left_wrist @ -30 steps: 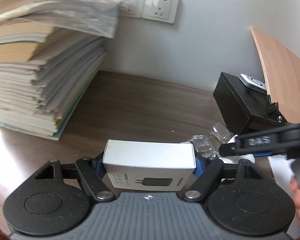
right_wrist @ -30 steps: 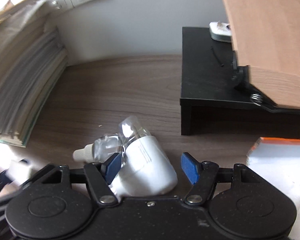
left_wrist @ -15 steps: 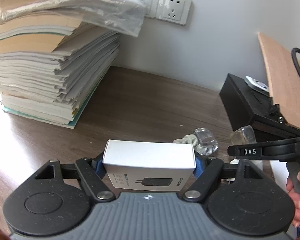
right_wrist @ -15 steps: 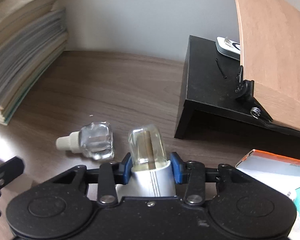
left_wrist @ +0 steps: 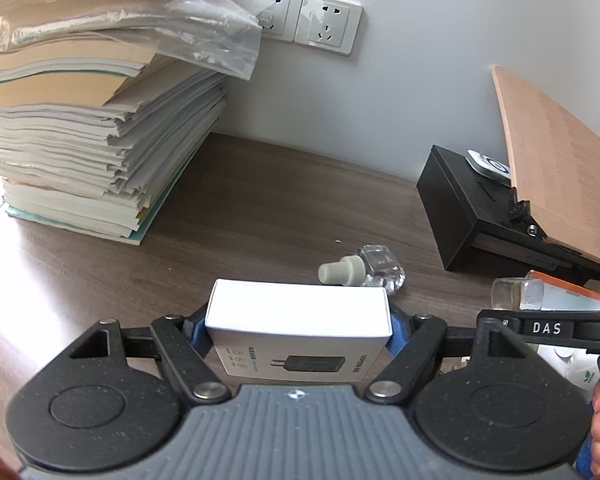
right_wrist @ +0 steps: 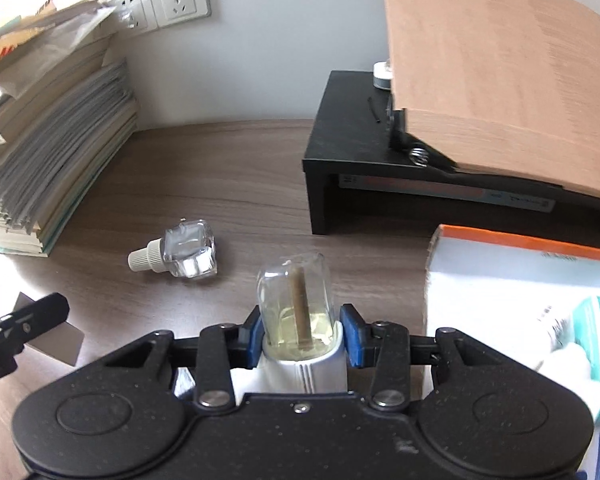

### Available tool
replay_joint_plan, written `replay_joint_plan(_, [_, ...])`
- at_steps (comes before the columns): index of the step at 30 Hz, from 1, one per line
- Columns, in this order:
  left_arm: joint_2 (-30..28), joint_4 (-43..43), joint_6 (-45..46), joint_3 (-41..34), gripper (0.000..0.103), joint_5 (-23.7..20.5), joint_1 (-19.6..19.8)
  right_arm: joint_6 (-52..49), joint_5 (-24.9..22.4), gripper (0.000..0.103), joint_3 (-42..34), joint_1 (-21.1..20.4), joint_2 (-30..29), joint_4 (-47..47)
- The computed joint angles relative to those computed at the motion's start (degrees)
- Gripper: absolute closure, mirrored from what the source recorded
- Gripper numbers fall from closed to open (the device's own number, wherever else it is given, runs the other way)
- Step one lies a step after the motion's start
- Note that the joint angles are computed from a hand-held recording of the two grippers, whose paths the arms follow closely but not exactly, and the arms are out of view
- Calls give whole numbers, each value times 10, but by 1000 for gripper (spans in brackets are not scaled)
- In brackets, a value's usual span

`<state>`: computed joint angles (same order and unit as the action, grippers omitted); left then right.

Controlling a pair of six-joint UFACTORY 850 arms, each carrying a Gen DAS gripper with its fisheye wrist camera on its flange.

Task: Organize rigid objects
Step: 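Carry the charger box and white diffuser over the white box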

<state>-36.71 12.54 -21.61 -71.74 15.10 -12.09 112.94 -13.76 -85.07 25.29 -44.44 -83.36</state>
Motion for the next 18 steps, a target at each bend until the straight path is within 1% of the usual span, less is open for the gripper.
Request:
replay_joint_plan(4, [17, -9, 10, 19, 23, 9, -7, 129, -8, 54, 41, 4, 32, -125])
replay_joint_plan(7, [30, -9, 8, 32, 23, 13, -14, 175, -23, 54, 67, 9, 55, -169])
replay_joint_plan(12, [53, -11, 14, 55, 23, 25, -33, 229, -46, 54, 118, 14, 98, -213])
replay_joint_plan(18, [72, -5, 11, 79, 23, 34, -62, 235, -73, 54, 190, 18, 152, -199])
